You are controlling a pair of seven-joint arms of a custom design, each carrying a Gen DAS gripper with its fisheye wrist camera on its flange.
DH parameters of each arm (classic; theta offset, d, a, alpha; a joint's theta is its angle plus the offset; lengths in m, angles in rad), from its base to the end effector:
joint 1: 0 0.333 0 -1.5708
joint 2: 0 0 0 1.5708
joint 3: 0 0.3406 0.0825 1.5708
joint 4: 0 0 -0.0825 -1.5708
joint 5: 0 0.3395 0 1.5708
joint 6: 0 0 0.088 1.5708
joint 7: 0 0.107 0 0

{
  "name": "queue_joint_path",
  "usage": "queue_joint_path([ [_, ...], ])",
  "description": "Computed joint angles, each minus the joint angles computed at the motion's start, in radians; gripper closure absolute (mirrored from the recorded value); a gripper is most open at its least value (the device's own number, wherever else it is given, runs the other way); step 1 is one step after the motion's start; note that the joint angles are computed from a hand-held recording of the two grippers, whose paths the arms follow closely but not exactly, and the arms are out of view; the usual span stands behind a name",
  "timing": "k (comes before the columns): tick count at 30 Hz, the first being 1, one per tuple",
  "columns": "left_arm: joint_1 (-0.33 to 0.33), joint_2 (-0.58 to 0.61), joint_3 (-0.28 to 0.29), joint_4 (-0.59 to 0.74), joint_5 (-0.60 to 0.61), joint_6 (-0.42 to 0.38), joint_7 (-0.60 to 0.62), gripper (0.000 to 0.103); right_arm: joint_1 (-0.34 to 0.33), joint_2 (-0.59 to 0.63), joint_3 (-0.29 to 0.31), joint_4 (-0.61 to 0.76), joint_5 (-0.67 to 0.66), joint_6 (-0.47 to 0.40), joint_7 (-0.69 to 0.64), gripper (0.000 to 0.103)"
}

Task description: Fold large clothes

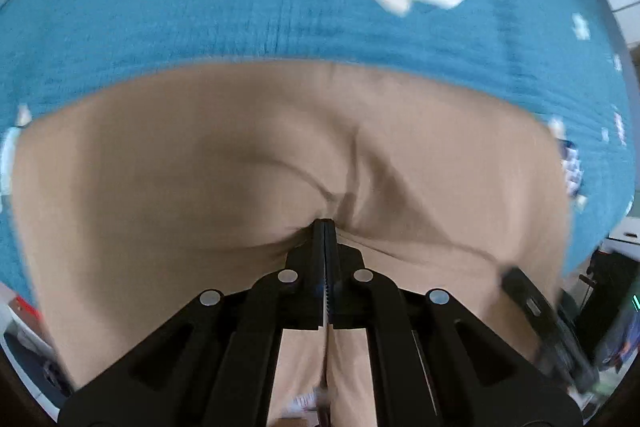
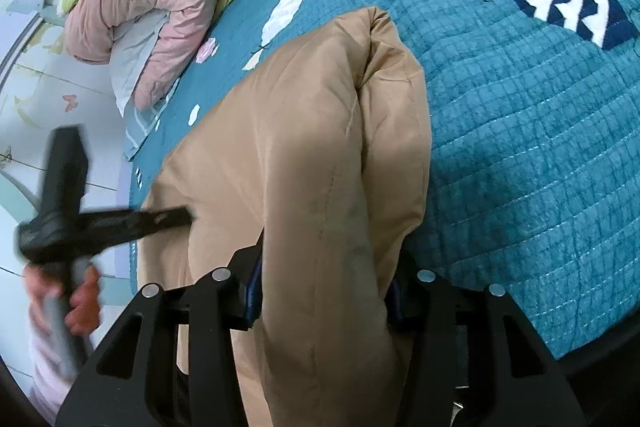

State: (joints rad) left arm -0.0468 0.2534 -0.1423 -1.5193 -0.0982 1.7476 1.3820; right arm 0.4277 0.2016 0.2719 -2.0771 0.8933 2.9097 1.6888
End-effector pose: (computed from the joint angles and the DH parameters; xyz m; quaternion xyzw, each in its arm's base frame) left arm 0.5889 -0.1112 0.5477 0.7133 -0.6977 0.0277 0.0610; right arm 0.4793 0.3295 0.4418 -0.5679 0.7355 0.1304 0.3458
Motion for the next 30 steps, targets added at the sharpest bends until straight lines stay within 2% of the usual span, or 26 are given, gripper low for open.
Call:
queue_joint_path([
  [2, -0.013, -0.002, -0.004, -0.022, 0.005, 0.043, -0.02, 0.099, 0.016, 0.001, -0.018, 0.001, -0.061, -0.004, 0.042, 0.055],
  [5, -0.044, -0.025, -0.012, 0.01, 0.069, -0.001, -0.037, 0.1, 0.007, 0.001, -0.008, -0.003, -0.054, 0.002, 0.053, 0.055],
  [7, -0.047, -0.034, -0.007, 0.043, 0.073, 0.033, -0.067, 0.1, -0.005, 0.0, 0.003, -0.006, -0.018, 0.005, 0.033, 0.055],
  [9, -0.06, -0.048, 0.001, 0.046, 0.139, 0.108, -0.112, 0.1, 0.003, 0.0, -0.005, -0.007, -0.04, 0.004, 0.048, 0.055],
  [10, -0.063, -0.022, 0.003, 0.073, 0.167, 0.1, -0.109, 0.101, 0.005, 0.001, -0.009, -0.006, -0.053, 0.001, 0.055, 0.055],
  [12, -0.021, -0.001, 0.011, 0.029, 0.113, 0.076, -0.049, 0.101, 0.002, 0.004, -0.005, -0.001, -0.055, -0.003, 0.049, 0.054],
  [14, 0.027, 0.003, 0.027, -0.005, 0.076, 0.153, 0.016, 0.101, 0.006, 0.008, -0.01, 0.005, -0.073, -0.007, 0.062, 0.052],
  [15, 0.026, 0.005, 0.026, 0.003, 0.084, 0.158, 0.023, 0.101, 0.011, 0.007, -0.016, 0.005, -0.096, -0.009, 0.081, 0.052],
  [18, 0.021, -0.018, 0.022, 0.018, 0.097, 0.127, 0.019, 0.101, 0.024, 0.004, -0.033, 0.001, -0.167, -0.015, 0.142, 0.054],
  [20, 0.022, -0.024, 0.011, 0.059, 0.034, 0.09, -0.007, 0.1, 0.037, 0.002, -0.047, 0.0, -0.228, -0.019, 0.202, 0.054],
  [21, 0.036, -0.046, 0.004, 0.049, -0.035, 0.074, 0.002, 0.1, 0.041, -0.002, -0.051, -0.001, -0.254, -0.022, 0.227, 0.054],
  [23, 0.057, -0.134, 0.006, -0.067, -0.109, 0.083, 0.053, 0.1, 0.042, -0.008, -0.049, -0.004, -0.285, -0.025, 0.256, 0.053],
  [27, 0.025, -0.238, 0.001, -0.22, -0.131, 0.068, 0.046, 0.1, 0.081, -0.016, -0.086, -0.007, -0.439, -0.03, 0.403, 0.054],
  [28, 0.033, -0.264, 0.015, -0.277, -0.158, 0.08, 0.07, 0.1, 0.091, -0.017, -0.098, -0.009, -0.484, -0.029, 0.452, 0.056],
  [30, 0.04, -0.321, 0.031, -0.415, -0.158, 0.165, 0.125, 0.101, 0.11, -0.018, -0.122, -0.008, -0.579, -0.035, 0.548, 0.063],
])
